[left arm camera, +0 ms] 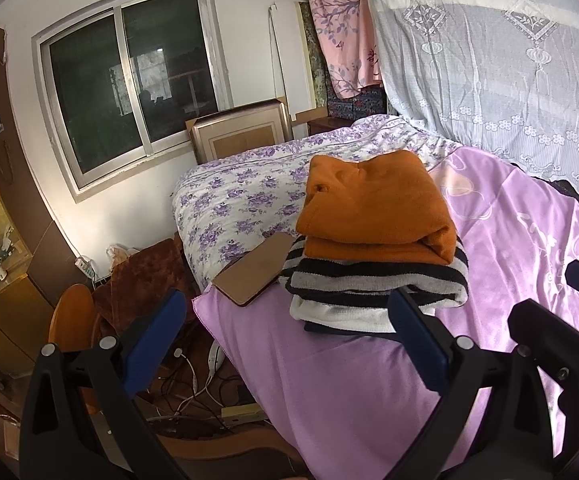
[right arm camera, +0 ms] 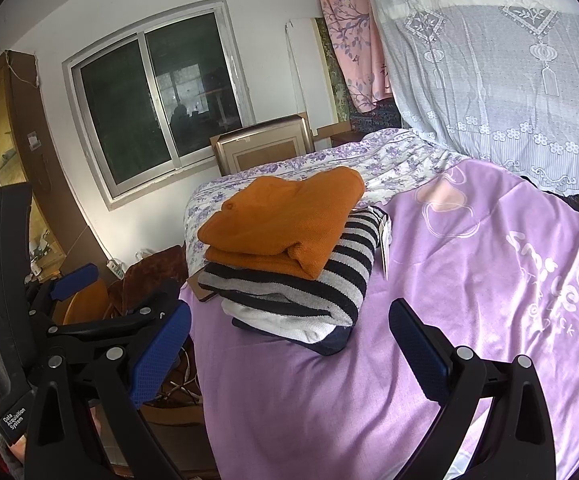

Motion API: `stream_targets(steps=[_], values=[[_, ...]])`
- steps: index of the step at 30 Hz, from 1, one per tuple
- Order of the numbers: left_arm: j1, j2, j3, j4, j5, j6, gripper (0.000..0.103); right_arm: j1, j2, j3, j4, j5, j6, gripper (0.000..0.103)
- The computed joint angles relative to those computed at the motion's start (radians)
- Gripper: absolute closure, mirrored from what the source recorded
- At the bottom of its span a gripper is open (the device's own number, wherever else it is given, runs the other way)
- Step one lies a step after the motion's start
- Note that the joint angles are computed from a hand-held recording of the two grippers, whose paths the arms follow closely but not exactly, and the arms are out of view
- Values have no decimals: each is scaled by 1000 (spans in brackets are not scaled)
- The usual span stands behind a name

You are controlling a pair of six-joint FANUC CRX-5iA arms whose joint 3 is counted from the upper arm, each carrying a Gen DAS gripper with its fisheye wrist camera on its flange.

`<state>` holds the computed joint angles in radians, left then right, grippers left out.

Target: Fold small clothes

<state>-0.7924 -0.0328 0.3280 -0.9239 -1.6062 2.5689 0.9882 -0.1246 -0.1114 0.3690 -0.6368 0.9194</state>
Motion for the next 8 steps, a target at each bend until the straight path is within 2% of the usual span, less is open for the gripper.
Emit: stream_targets(steps=[8], values=[[7,-1,-4,6,6,0,4,-1,-1,-1,0,-2,0,3]])
